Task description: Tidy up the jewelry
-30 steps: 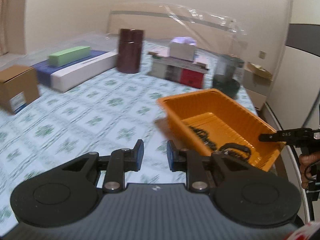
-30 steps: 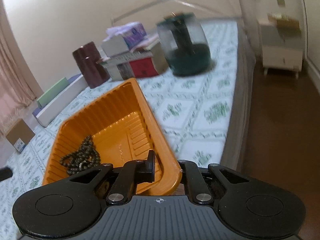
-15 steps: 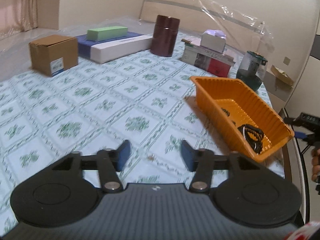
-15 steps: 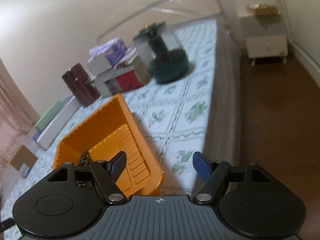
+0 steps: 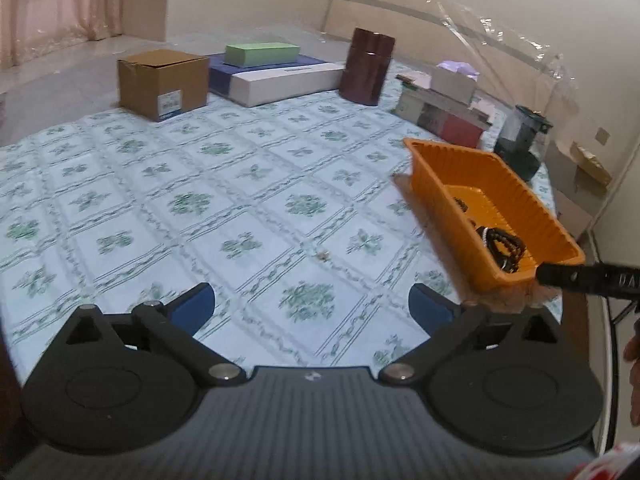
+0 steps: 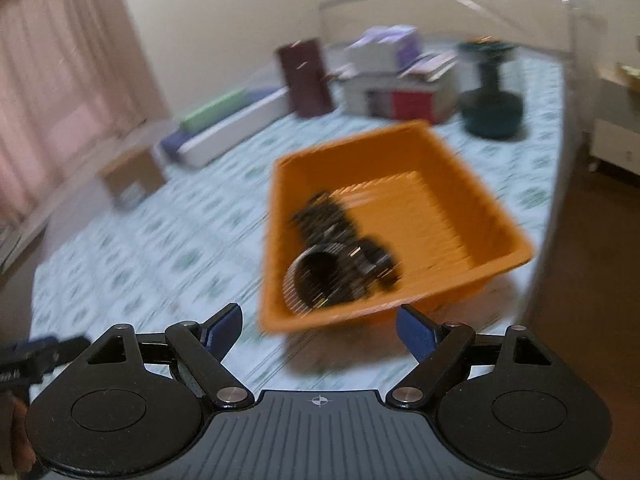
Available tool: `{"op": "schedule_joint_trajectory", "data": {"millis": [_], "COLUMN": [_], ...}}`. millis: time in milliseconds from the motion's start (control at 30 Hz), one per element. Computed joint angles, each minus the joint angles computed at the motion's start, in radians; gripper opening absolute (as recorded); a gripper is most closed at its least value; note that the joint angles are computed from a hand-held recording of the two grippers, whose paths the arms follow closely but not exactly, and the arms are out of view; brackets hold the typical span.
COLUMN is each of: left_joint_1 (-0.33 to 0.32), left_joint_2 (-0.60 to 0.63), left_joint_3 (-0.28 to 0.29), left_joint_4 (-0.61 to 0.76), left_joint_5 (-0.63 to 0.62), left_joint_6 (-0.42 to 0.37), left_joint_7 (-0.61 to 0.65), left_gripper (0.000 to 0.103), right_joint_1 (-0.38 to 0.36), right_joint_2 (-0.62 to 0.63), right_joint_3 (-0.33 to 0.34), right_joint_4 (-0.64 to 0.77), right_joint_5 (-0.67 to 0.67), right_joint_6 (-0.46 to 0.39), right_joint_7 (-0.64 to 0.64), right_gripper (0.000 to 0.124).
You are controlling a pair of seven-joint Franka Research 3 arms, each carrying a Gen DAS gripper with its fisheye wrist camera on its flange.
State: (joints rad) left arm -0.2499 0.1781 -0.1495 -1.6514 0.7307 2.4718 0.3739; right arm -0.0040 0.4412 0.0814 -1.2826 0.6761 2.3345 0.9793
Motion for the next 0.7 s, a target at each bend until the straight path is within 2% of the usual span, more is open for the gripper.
{"op": "schedule_joint_trajectory", "data": {"millis": [367,700], "left_joint_1": [-0.005,-0.001], "left_joint_2": [-0.066,-0.058], "left_joint_3": [-0.026,-0.031], "left_joint_4": [-0.061,-0.056], "left_joint_5": [-0.017,-0.005], "left_joint_6": [-0.063,-0.075], "left_joint_7": [-0.060,-0.046], "left_gripper": [0.102,0.102], "right_joint_1": [0.045,0.054], "right_joint_2": [-0.131,-0.130], "right_joint_3": [-0.021,-0.035], "right_joint_4": [-0.181,-0.187], "right_joint_5": [-0.043,-0.043], "right_joint_6": [-0.007,-0.005], "right_joint_7": [-0.036,-0.016], "right_gripper": [0.084,0.084]}}
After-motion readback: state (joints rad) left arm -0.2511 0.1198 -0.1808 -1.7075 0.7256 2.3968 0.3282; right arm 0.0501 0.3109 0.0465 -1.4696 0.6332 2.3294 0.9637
